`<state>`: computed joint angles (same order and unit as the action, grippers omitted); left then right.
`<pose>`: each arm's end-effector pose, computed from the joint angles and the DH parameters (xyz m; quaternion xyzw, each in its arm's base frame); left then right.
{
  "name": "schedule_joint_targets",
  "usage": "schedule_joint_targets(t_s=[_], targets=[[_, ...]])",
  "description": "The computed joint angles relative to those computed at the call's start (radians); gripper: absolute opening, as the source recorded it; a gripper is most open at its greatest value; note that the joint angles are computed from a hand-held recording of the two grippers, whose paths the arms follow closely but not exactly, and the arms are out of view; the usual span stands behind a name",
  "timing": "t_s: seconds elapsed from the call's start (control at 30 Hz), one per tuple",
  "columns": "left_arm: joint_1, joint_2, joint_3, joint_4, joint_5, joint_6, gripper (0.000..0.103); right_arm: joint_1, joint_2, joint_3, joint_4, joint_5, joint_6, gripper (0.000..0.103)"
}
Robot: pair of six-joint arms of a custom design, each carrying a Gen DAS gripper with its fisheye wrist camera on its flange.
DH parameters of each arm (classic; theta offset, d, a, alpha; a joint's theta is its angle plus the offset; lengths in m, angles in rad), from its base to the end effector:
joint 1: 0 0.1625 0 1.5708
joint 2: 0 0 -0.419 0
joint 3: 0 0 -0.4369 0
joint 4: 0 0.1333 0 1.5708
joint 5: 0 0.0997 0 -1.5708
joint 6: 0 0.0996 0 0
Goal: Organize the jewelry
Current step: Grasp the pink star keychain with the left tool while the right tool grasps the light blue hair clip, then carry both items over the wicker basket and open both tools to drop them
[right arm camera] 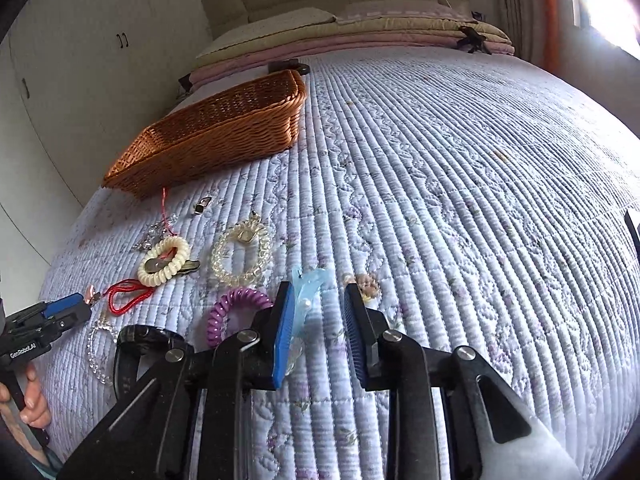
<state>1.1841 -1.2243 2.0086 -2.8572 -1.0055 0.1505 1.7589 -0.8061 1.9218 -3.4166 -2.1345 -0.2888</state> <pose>-0.0457 -0.6070 0.2223 0.1801 0.9152 -0.2687 0.2402 0.1932 -0.5868 0.0762 0.1154 -0.8953 0.3294 0.2767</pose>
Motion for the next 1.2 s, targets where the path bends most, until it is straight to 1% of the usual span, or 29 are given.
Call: schedule_joint_targets(t_s=[0.07, 0.13, 0.2, 0.27, 0.3, 0.33, 0.43, 0.53, 0.6, 0.67, 0.77, 0.83, 0.97, 1.07, 1.13, 1.2], targets=[[-0.002, 0.004, 0.000, -0.006, 0.009, 0.007, 0.045, 0.006, 0.017, -0.023, 0.035, -0.025, -0.019, 0.029], [-0.005, 0.007, 0.001, -0.009, 0.016, 0.012, 0.045, 0.015, 0.036, -0.038, 0.040, -0.055, -0.051, 0.029], [-0.004, 0.008, 0.005, -0.016, 0.015, 0.018, 0.045, 0.025, 0.056, -0.046, 0.017, -0.086, -0.084, 0.029], [-0.004, 0.010, 0.005, -0.018, 0.015, 0.021, 0.045, 0.031, 0.061, -0.043, 0.005, -0.094, -0.102, 0.028], [-0.004, 0.012, 0.003, -0.017, 0.017, 0.021, 0.045, 0.031, 0.065, -0.041, -0.010, -0.095, -0.110, 0.020], [-0.003, 0.010, 0.007, -0.022, 0.018, 0.025, 0.045, 0.032, 0.067, -0.040, -0.022, -0.094, -0.119, 0.015], [-0.003, 0.015, 0.007, -0.031, 0.023, 0.031, 0.045, 0.025, 0.063, -0.028, -0.044, -0.070, -0.129, 0.014], [-0.007, 0.027, 0.004, -0.046, 0.043, 0.034, 0.042, 0.015, 0.054, -0.018, -0.045, -0.037, -0.127, 0.014], [-0.015, 0.039, 0.004, -0.066, 0.073, 0.040, 0.035, 0.013, 0.058, -0.022, -0.046, -0.028, -0.130, 0.014], [-0.021, 0.046, 0.007, -0.085, 0.088, 0.046, 0.017, 0.015, 0.063, -0.024, -0.057, -0.028, -0.137, 0.014], [-0.023, 0.046, 0.014, -0.110, 0.087, 0.046, 0.016, 0.011, 0.054, -0.009, -0.080, -0.012, -0.141, 0.014], [-0.029, 0.044, 0.024, -0.143, 0.099, 0.049, 0.016, 0.005, 0.041, 0.007, -0.098, 0.016, -0.143, 0.014], [-0.039, 0.020, 0.040, -0.201, 0.070, 0.039, 0.016, 0.008, 0.014, 0.031, -0.132, 0.063, -0.157, 0.014], [-0.075, 0.003, 0.043, -0.246, 0.072, 0.058, 0.016, 0.031, 0.004, 0.021, -0.149, 0.070, -0.175, 0.014], [-0.101, 0.000, 0.027, -0.264, 0.076, 0.079, 0.016, 0.048, -0.006, -0.003, -0.126, 0.089, -0.187, 0.014], [-0.125, 0.012, -0.018, -0.260, 0.090, 0.095, 0.016, 0.071, 0.005, -0.054, -0.098, 0.089, -0.214, 0.014]])
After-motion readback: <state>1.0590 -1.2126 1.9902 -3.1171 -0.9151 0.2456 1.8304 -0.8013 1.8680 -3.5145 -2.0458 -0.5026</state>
